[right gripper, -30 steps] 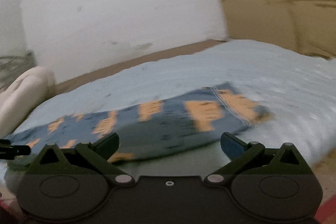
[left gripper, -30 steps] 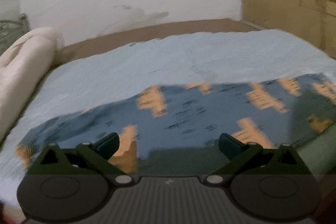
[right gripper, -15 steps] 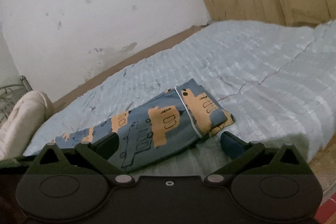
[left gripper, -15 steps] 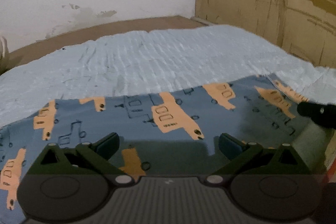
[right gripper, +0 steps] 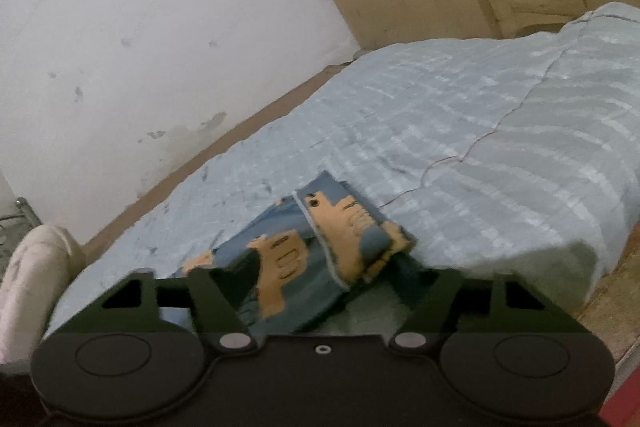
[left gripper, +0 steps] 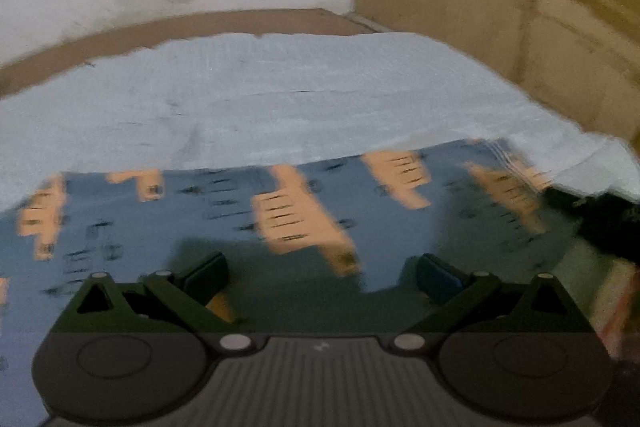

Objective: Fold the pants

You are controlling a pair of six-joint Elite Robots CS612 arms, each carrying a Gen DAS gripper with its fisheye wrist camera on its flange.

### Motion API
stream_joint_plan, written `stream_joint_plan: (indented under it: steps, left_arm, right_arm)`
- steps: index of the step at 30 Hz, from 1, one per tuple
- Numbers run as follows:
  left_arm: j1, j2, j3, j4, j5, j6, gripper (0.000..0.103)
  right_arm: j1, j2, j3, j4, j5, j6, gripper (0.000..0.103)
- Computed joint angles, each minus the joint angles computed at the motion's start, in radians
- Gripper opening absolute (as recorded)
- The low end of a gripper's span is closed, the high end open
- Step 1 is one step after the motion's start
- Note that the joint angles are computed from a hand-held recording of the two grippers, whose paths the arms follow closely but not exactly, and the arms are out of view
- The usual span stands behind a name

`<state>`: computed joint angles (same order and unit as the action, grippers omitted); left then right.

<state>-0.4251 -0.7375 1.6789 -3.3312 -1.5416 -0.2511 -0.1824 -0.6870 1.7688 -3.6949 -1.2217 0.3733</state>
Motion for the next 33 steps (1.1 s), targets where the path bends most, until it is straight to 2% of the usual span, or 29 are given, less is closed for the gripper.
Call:
stream_joint_plan:
  steps: [2,3,5,7,10,13,17,19,23,26,28,29,31,32,33]
  left_arm:
    - [0.015,0.009,-0.023,-0.003,-0.105,-0.008,0.102]
    - [0.020,0.014,-0.036,0.001,-0.145,-0.016,0.102]
    - [0.026,0.021,-0.062,0.022,-0.201,-0.042,0.102]
    - [0.034,0.031,-0.086,0.032,-0.263,-0.079,0.102]
    - [0.051,0.053,-0.133,0.054,-0.375,-0.145,0.102]
    - [0.061,0.072,-0.175,0.078,-0.469,-0.168,0.102]
    - [0.071,0.107,-0.234,0.079,-0.585,-0.199,0.102]
    - [0.074,0.129,-0.267,0.087,-0.620,-0.237,0.102]
    - [0.077,0.175,-0.331,0.105,-0.691,-0.352,0.102]
    - [0.069,0.183,-0.343,0.099,-0.679,-0.367,0.097]
    - [0.060,0.175,-0.335,0.106,-0.643,-0.366,0.083]
    - [0.053,0.168,-0.329,0.113,-0.618,-0.366,0.080]
    - [0.041,0.151,-0.309,0.121,-0.563,-0.352,0.063]
    - [0.036,0.145,-0.298,0.112,-0.543,-0.350,0.059]
    - [0.034,0.138,-0.286,0.093,-0.531,-0.348,0.046]
  right_arm:
    - [0.004,0.003,-0.003,-0.003,-0.027,-0.009,0.049]
    - [0.006,0.004,-0.005,-0.003,-0.040,-0.020,0.046]
    - [0.013,0.007,-0.008,-0.005,-0.075,-0.051,0.036]
    - [0.020,0.006,-0.007,-0.009,-0.098,-0.101,0.032]
    - [0.034,0.013,-0.007,-0.060,-0.125,-0.233,0.024]
    - [0.053,0.021,-0.005,-0.129,-0.155,-0.393,0.018]
    - [0.083,0.038,-0.007,-0.213,-0.192,-0.609,0.016]
    - [0.092,0.046,-0.006,-0.252,-0.188,-0.689,0.016]
    - [0.102,0.051,-0.002,-0.278,-0.174,-0.776,0.015]
    - [0.102,0.051,0.001,-0.281,-0.168,-0.799,0.015]
    - [0.103,0.051,0.004,-0.285,-0.165,-0.811,0.015]
    - [0.102,0.052,0.004,-0.288,-0.164,-0.818,0.015]
    - [0.102,0.051,0.008,-0.294,-0.160,-0.831,0.015]
    - [0.103,0.050,0.010,-0.295,-0.157,-0.838,0.015]
    - [0.104,0.049,0.011,-0.296,-0.156,-0.845,0.015]
